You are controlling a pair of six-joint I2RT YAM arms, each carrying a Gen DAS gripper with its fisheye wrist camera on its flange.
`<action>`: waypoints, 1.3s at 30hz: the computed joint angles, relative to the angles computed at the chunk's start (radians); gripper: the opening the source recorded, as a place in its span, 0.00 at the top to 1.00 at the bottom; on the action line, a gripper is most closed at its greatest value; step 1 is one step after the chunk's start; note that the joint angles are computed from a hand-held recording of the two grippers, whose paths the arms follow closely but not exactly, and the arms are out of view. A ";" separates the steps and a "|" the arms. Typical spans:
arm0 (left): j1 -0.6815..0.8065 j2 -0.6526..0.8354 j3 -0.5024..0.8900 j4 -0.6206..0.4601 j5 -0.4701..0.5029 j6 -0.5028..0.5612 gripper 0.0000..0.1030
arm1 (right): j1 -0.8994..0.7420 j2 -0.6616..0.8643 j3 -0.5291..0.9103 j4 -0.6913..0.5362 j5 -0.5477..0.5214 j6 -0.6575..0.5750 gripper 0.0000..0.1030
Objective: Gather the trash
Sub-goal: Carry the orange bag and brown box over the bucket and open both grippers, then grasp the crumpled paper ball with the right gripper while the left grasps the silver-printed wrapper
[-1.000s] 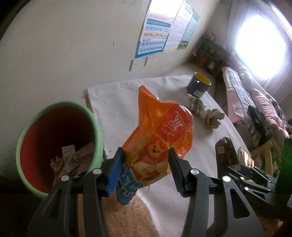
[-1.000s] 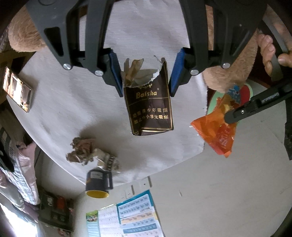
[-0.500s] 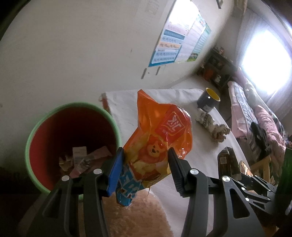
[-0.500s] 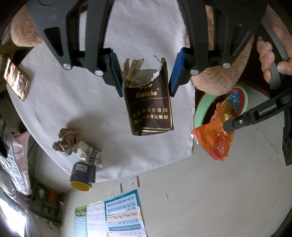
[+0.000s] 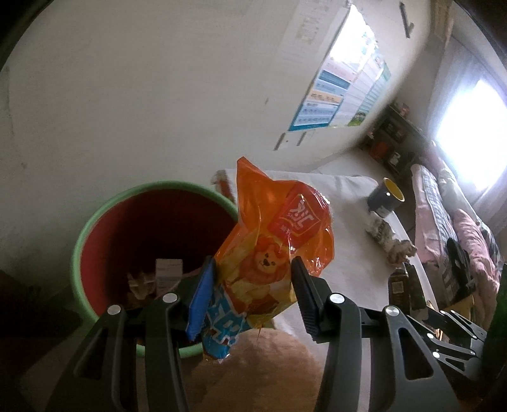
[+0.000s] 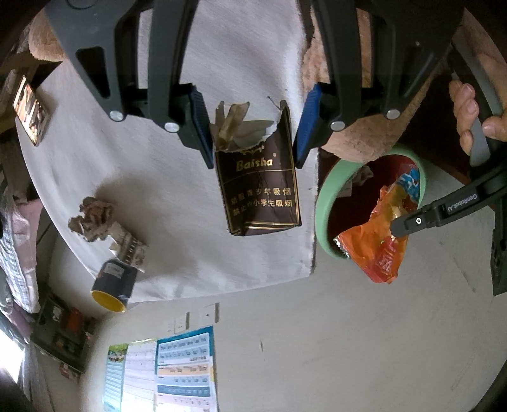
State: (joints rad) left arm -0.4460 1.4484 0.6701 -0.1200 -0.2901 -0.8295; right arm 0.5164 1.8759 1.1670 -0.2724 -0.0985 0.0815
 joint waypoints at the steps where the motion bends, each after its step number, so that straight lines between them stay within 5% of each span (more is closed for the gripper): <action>1: 0.011 -0.008 -0.013 0.005 0.003 -0.002 0.55 | 0.006 0.005 0.007 -0.003 0.003 0.000 0.54; 10: 0.101 -0.065 -0.109 0.019 0.003 -0.013 0.55 | 0.080 0.107 0.152 -0.048 -0.021 0.001 0.54; 17: 0.203 -0.098 -0.169 0.002 0.025 -0.021 0.55 | 0.163 0.298 0.421 -0.142 -0.107 -0.008 0.53; 20: 0.227 -0.100 -0.185 0.004 0.029 -0.029 0.36 | 0.180 0.378 0.529 -0.192 -0.159 -0.014 0.46; 22: 0.227 -0.104 -0.199 0.014 0.017 -0.043 0.30 | 0.177 0.397 0.544 -0.170 -0.198 0.008 0.31; 25: 0.229 -0.083 -0.195 0.014 0.021 -0.042 0.28 | 0.130 0.394 0.497 -0.085 -0.271 0.039 0.28; 34: 0.177 -0.016 -0.125 0.001 -0.026 -0.062 0.28 | -0.265 0.419 0.425 0.027 0.047 0.172 0.27; 39: 0.094 0.124 0.044 -0.018 -0.011 -0.046 0.28 | -0.430 0.647 0.730 -0.173 0.041 0.256 0.27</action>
